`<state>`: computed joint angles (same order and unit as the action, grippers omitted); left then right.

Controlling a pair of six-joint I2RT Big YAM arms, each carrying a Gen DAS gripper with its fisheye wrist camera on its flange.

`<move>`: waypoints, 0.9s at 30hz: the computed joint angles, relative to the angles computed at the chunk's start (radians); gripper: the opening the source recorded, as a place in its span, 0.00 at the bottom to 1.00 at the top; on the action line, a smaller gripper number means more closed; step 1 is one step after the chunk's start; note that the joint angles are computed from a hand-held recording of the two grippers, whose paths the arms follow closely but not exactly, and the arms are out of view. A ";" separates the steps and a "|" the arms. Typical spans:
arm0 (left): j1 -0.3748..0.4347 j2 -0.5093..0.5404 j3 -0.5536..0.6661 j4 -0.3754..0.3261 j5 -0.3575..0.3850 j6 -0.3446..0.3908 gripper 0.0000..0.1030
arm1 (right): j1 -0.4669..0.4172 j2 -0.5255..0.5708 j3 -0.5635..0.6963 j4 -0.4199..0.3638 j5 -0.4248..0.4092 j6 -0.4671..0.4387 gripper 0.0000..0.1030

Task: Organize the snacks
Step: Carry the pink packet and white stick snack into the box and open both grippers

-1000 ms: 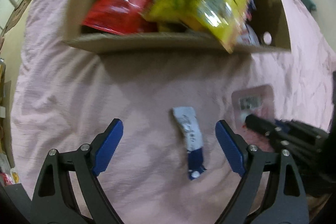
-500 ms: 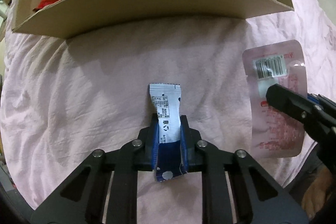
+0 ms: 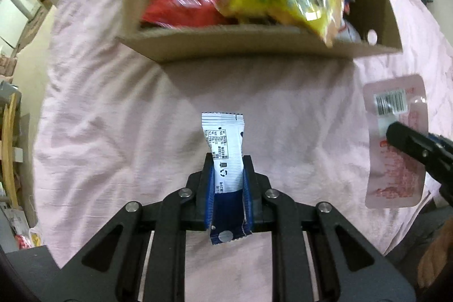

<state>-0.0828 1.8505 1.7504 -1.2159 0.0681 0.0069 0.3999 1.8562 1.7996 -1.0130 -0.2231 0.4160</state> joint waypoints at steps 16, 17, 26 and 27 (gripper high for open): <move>0.047 -0.071 0.102 0.097 0.016 0.034 0.14 | -0.028 -0.097 -0.005 0.120 -0.022 0.048 0.08; 0.050 -0.071 0.111 0.101 0.018 0.038 0.14 | -0.032 -0.101 0.000 0.127 -0.018 0.048 0.08; 0.081 0.009 0.319 0.099 0.052 0.027 0.14 | -0.093 -0.058 0.128 0.137 0.004 0.079 0.08; 0.081 0.024 0.345 0.101 0.055 0.028 0.14 | -0.096 -0.040 0.156 0.127 0.011 0.078 0.08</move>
<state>-0.0014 1.8748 2.0958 -1.1153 0.1234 0.0351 0.3041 1.8165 1.9553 -0.8859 -0.2123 0.4938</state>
